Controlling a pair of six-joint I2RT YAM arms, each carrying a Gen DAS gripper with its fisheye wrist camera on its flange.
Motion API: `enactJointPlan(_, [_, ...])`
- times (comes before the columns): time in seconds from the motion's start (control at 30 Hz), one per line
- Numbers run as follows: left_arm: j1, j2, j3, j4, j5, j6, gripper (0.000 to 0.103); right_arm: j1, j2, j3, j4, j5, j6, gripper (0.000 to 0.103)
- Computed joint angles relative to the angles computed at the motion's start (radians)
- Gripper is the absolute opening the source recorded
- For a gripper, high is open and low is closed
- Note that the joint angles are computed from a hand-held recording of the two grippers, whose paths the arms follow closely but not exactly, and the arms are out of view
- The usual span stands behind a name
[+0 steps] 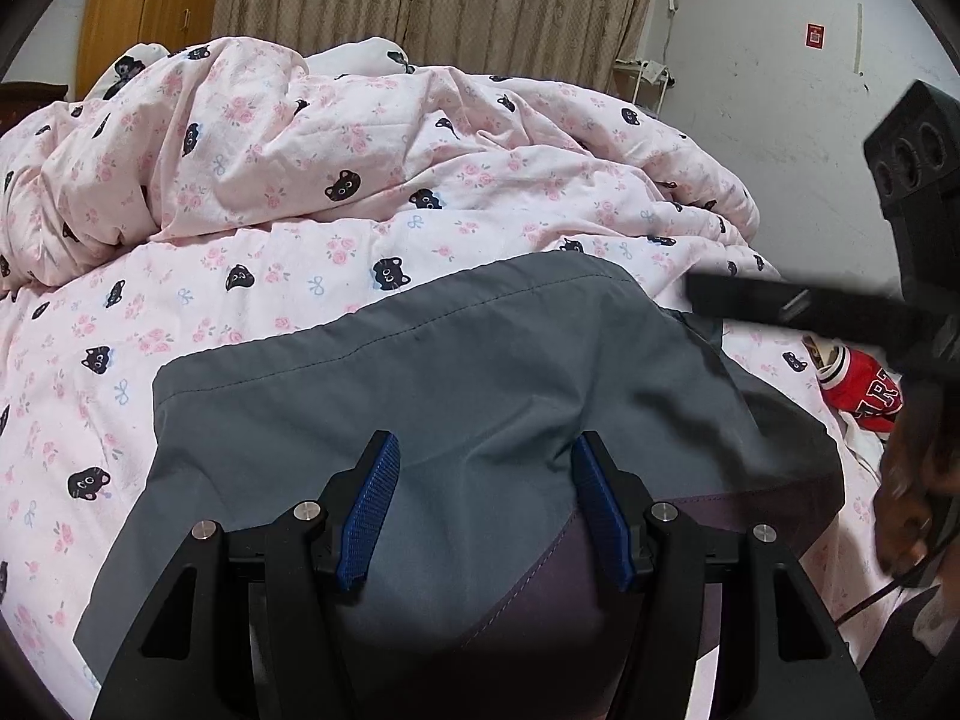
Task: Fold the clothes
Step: 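Lay the folded jacket flat and smooth it with both grippers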
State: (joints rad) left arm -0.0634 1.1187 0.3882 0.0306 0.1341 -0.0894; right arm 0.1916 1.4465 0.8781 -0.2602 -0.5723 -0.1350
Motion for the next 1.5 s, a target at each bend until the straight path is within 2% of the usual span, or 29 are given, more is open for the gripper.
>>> enactJointPlan(0.07, [-0.002,0.004,-0.002,0.004,-0.006,-0.002,0.055,0.061,0.017,-0.009,0.017,0.108,0.0,0.037])
enactJointPlan(0.17, [-0.004,0.023,0.002,0.008,-0.011,-0.003,0.055,0.09,0.064,-0.016,0.037,0.185,0.011,0.037])
enactJointPlan(0.5, [-0.02,0.147,0.047,0.003,-0.058,-0.015,0.057,0.139,0.215,0.012,0.086,0.306,0.031,0.034])
enactJointPlan(0.6, [-0.015,0.139,0.044,0.004,-0.052,-0.022,0.057,0.147,0.214,0.005,0.097,0.313,0.029,0.039])
enactJointPlan(0.8, [-0.002,0.055,0.049,-0.032,-0.05,-0.032,0.057,0.075,0.082,-0.015,0.055,0.203,0.048,0.057])
enactJointPlan(1.0, [0.038,0.116,0.1,-0.038,-0.041,-0.024,0.057,0.016,0.009,-0.019,-0.027,0.166,0.053,0.059])
enactJointPlan(1.13, [0.069,0.135,0.117,-0.031,-0.012,-0.043,0.057,0.056,0.039,-0.033,-0.044,0.23,0.016,0.06])
enactJointPlan(1.3, [0.049,0.237,0.152,-0.026,-0.106,-0.013,0.057,0.105,0.074,-0.046,-0.02,0.323,-0.008,0.061])
enactJointPlan(1.5, [0.037,0.264,0.137,0.017,-0.153,-0.005,0.057,0.097,0.113,-0.04,-0.019,0.315,-0.011,0.062])
